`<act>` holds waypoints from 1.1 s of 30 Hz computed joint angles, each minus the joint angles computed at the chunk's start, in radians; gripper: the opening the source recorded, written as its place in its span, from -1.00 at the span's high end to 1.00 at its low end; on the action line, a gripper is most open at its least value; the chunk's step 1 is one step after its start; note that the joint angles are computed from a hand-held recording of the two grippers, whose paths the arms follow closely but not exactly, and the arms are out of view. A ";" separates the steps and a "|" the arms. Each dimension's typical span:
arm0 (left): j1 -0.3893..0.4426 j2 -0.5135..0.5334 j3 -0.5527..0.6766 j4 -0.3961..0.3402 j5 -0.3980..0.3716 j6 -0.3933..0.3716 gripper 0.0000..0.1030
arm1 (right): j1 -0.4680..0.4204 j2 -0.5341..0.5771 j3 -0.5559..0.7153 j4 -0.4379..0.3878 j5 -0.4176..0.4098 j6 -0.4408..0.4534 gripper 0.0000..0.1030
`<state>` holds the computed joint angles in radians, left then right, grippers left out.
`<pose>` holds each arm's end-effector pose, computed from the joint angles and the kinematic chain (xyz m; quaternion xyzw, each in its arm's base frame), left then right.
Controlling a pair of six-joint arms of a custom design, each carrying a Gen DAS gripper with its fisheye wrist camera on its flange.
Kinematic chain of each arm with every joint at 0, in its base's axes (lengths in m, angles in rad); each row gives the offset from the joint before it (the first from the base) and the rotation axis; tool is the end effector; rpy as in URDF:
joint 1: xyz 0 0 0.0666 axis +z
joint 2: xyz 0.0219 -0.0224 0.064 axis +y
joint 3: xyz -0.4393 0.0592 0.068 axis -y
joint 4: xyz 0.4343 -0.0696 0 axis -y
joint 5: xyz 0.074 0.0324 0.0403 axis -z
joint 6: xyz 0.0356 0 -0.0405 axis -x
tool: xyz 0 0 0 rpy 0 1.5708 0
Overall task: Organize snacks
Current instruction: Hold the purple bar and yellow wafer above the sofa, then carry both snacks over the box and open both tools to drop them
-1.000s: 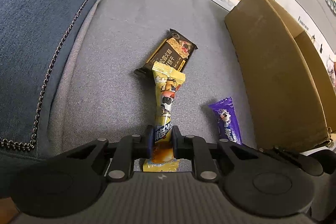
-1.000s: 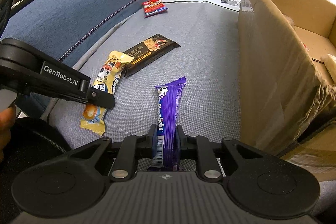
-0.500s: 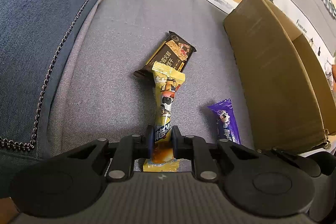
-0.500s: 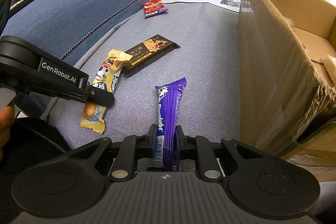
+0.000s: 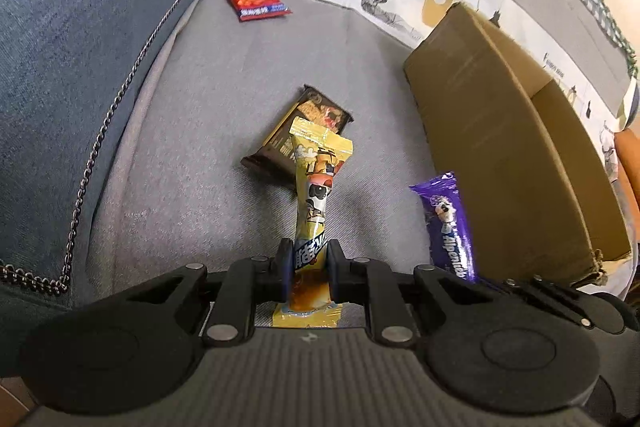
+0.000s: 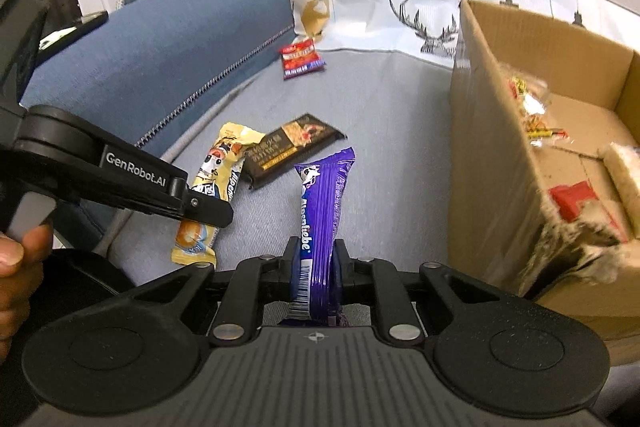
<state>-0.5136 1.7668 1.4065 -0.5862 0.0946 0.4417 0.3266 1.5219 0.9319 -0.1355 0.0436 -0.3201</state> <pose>0.5594 -0.3199 0.3062 0.0487 0.9495 -0.1810 0.2517 0.4847 0.1621 0.2582 0.0060 0.9118 0.1115 0.3951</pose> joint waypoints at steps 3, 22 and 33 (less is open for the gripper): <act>-0.001 -0.016 -0.023 0.041 0.003 -0.001 0.65 | 0.000 -0.024 -0.012 0.017 0.005 0.005 0.69; -0.005 -0.104 -0.142 0.287 0.042 -0.012 0.65 | -0.225 -0.313 -0.112 0.195 -0.035 0.038 0.68; -0.061 -0.120 -0.140 0.291 -0.053 -0.077 0.65 | -0.398 -0.296 -0.217 0.347 -0.012 -0.028 0.68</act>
<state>-0.5748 1.6472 1.2660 -0.2953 0.0412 0.3648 -0.0717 1.2261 0.7146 0.2115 0.0312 -0.3481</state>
